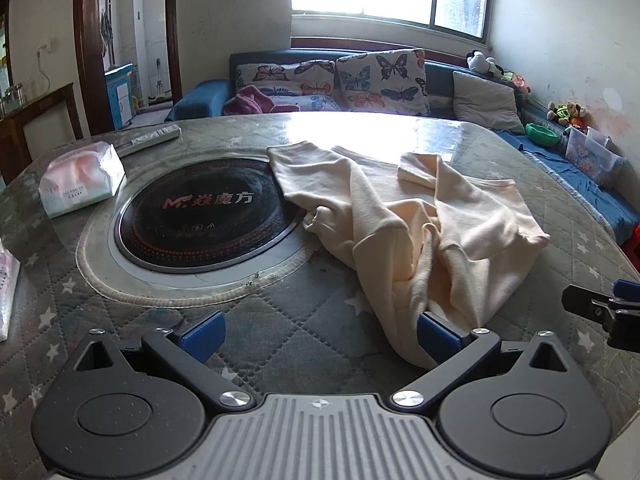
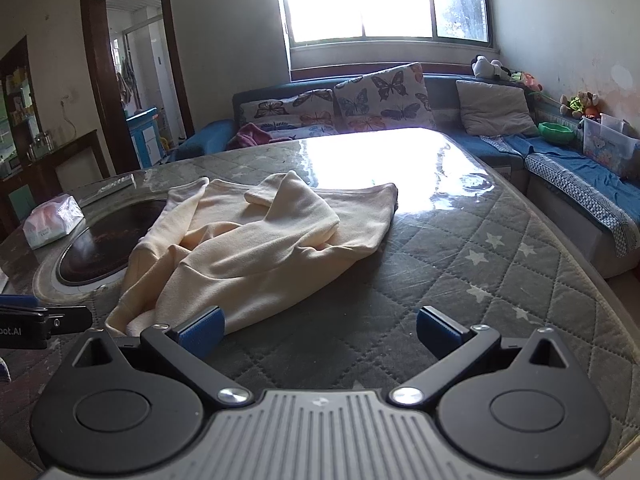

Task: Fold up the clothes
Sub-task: 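Move both grippers toward the crumpled cream sweatshirt on the table, then grasp the sweatshirt hem with the left gripper while the right gripper grasps the hem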

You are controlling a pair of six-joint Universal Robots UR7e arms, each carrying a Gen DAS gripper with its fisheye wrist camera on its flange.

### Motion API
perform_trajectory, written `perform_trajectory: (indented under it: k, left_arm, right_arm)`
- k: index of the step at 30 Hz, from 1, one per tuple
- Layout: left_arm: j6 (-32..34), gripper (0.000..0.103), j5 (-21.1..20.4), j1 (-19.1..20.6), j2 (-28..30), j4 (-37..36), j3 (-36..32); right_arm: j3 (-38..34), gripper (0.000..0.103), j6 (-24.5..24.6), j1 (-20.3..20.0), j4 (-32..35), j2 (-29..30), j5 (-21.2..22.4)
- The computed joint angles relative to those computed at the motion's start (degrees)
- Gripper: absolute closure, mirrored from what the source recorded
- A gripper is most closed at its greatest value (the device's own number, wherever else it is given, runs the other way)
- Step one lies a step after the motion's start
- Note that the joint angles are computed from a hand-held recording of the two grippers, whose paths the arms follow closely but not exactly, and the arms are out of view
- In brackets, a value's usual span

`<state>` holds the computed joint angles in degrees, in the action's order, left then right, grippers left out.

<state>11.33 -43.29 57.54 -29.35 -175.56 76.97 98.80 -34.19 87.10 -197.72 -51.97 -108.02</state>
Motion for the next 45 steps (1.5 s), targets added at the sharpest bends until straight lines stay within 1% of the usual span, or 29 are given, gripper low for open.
perform_trajectory:
  k: [4,12,22,29,37,42,45]
  left_arm:
    - [0.49,0.0,0.0,-0.37,-0.39,-1.1,0.92]
    - [0.18,0.0,-1.3,-0.26,-0.8,-0.98,0.98]
    - [0.41,0.0,-3.58,0.15,0.12,1.78,-2.05]
    - [1.02,0.0,-4.31,0.43,1.98,4.34,-6.47]
    - [1.86,0.0,-4.9,1.11,5.27,9.09,-13.55]
    - [2.95,0.0,-4.48,1.66,8.31,11.82,-19.79]
    - [3.53,0.0,-4.21,2.09,10.5,13.73,-24.33]
  right_arm:
    - [0.74,0.0,-0.33,0.17,-0.5,-0.43,0.78]
    - [0.72,0.0,-1.38,0.86,-0.31,-0.21,0.25]
    - [-0.62,0.0,-2.0,1.14,0.68,0.34,-0.49]
    - [-4.0,0.0,-2.87,1.17,3.74,1.42,-0.33]
    - [-7.99,0.0,-2.88,0.97,7.21,3.25,-0.63]
    - [-11.28,0.002,-3.29,0.91,9.16,4.8,-0.61]
    - [-14.52,0.007,-3.98,0.95,10.94,6.36,-0.96]
